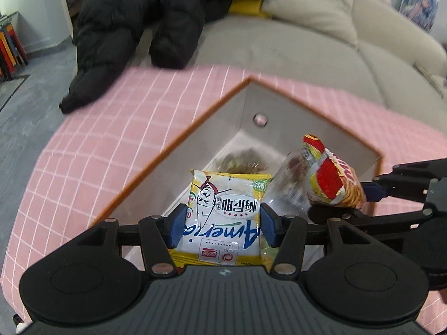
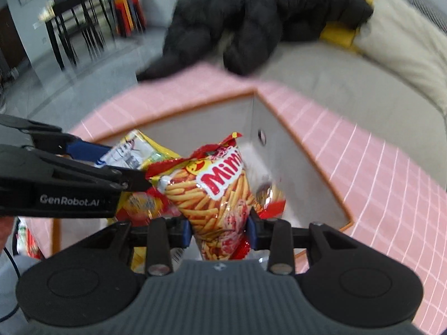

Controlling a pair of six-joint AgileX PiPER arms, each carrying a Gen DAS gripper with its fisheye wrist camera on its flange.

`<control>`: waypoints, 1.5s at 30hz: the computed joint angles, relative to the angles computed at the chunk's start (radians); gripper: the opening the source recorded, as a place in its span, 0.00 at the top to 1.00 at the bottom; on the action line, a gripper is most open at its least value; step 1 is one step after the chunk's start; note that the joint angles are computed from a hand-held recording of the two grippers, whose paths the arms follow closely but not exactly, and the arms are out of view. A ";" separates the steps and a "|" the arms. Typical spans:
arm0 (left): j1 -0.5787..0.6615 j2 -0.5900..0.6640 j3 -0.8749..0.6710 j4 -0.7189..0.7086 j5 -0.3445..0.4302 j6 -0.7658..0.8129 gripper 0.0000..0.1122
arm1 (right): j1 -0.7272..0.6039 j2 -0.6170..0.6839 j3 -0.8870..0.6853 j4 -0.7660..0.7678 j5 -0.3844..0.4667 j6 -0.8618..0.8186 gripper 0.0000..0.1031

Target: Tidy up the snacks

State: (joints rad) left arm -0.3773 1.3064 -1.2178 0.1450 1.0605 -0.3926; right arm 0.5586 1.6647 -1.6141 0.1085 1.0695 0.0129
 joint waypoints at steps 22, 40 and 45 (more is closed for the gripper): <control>0.051 0.126 0.031 0.010 0.015 0.031 0.43 | 0.059 0.160 -0.073 -0.107 0.082 0.016 0.60; -0.036 -0.010 -0.070 0.110 0.089 -0.066 0.29 | 0.064 -0.003 -0.078 -0.134 0.103 0.019 0.28; -0.113 -0.067 -0.140 0.195 0.137 -0.149 0.29 | 0.063 -0.102 -0.071 -0.146 0.098 0.072 0.25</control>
State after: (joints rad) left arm -0.4905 1.2393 -1.3578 0.3401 1.1972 -0.5417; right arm 0.6221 1.5626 -1.6847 -0.0379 1.1679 0.0849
